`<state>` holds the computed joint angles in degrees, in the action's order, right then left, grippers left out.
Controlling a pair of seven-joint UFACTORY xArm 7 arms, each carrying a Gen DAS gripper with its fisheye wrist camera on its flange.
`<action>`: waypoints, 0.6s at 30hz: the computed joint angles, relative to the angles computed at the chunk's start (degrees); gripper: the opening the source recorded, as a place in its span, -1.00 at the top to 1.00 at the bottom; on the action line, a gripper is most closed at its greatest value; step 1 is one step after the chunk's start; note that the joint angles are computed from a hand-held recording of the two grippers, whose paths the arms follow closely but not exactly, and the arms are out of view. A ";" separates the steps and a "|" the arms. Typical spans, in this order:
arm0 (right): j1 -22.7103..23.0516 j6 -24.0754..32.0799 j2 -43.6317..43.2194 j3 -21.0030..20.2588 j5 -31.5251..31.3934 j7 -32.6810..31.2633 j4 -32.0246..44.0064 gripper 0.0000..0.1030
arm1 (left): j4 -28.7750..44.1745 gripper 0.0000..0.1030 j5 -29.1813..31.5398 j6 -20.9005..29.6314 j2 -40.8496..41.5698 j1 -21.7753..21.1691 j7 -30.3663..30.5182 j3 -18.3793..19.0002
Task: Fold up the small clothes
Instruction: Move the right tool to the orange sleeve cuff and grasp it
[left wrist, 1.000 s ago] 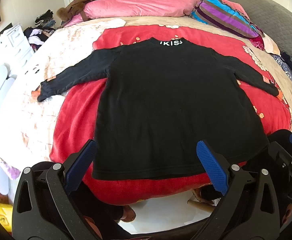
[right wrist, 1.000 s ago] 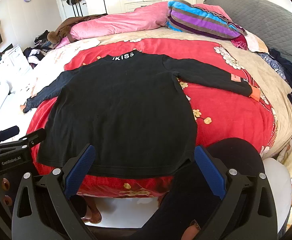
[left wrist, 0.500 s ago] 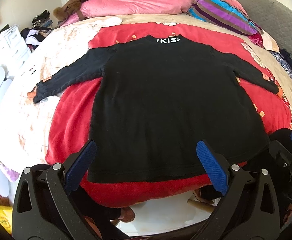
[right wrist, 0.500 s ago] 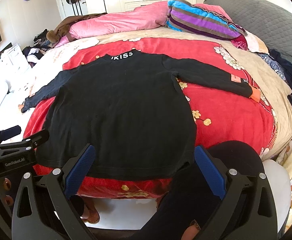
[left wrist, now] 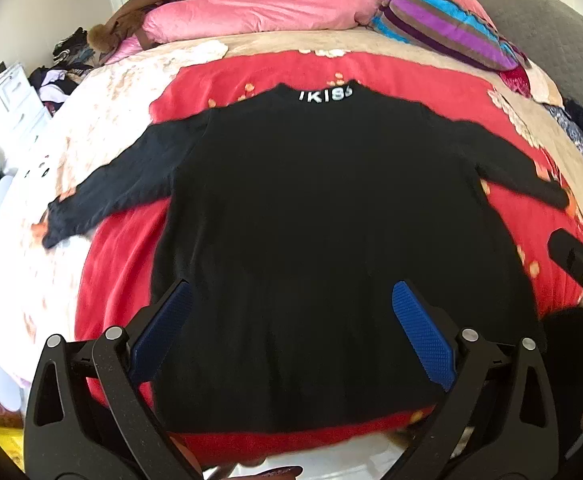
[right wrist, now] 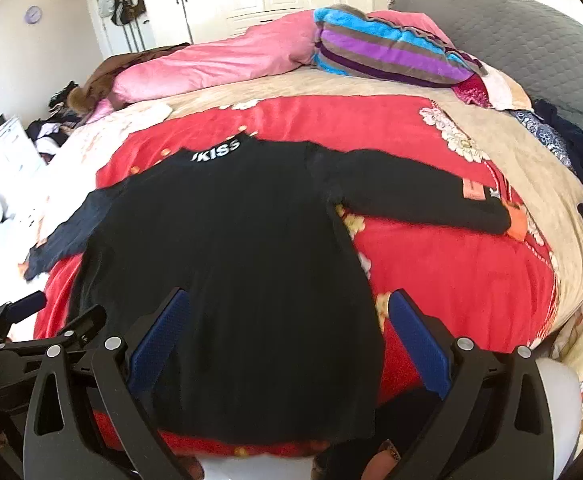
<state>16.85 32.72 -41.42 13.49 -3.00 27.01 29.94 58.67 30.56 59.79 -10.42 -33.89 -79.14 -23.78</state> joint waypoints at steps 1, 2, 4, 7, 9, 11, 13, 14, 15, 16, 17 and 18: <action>-0.80 -1.12 2.08 -0.11 -0.30 0.05 1.08 -0.92 | 0.43 -0.82 0.29 -0.31 0.53 0.31 0.11 0.29; -1.71 -1.98 3.51 0.10 -0.82 0.45 1.85 -0.92 | 0.93 -0.83 0.73 -0.57 1.15 0.65 0.14 0.61; -3.11 -3.28 5.81 0.32 -1.76 1.27 3.17 -0.92 | 2.30 -0.83 1.81 -1.10 2.81 1.20 0.40 1.36; -6.33 -5.57 10.78 1.35 -4.52 3.40 6.13 -0.92 | 4.35 -0.83 2.95 -1.59 5.29 1.62 1.16 2.74; -7.70 -6.26 13.60 1.64 -6.24 4.75 7.96 -0.92 | 5.97 -0.83 3.80 -1.65 7.09 1.74 1.66 3.67; -9.27 -6.98 16.50 1.88 -8.44 6.52 9.99 -0.92 | 7.02 -0.83 4.37 -2.19 8.40 1.65 1.99 4.63; -10.87 -7.46 19.33 2.15 -11.18 8.54 12.29 -0.92 | 8.31 -0.83 5.00 -2.99 10.10 1.63 2.30 5.67; -11.62 -8.18 21.29 1.95 -12.45 9.46 13.79 -0.92 | 9.10 -0.83 5.28 -3.48 11.12 1.64 2.57 6.21; -12.41 -8.44 22.94 1.99 -14.08 10.71 15.22 -0.92 | 9.96 -0.83 5.47 -4.01 12.21 1.64 2.94 6.78; -12.78 -8.61 24.10 1.82 -15.48 11.75 16.21 -0.92 | 10.93 -0.83 5.75 -4.15 13.33 1.55 3.11 7.33; -13.59 -8.86 26.14 1.60 -17.20 13.23 18.06 -0.92 | 11.72 -0.83 5.78 -4.36 14.23 1.43 3.49 7.88; -14.09 -8.67 27.83 1.22 -18.82 14.69 19.66 -0.92 | 12.73 -0.83 5.85 -4.91 15.46 1.43 3.92 8.53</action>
<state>2.76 24.06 -13.59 14.70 -21.82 41.70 49.59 71.40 36.41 54.88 5.04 -32.46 -75.22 -15.25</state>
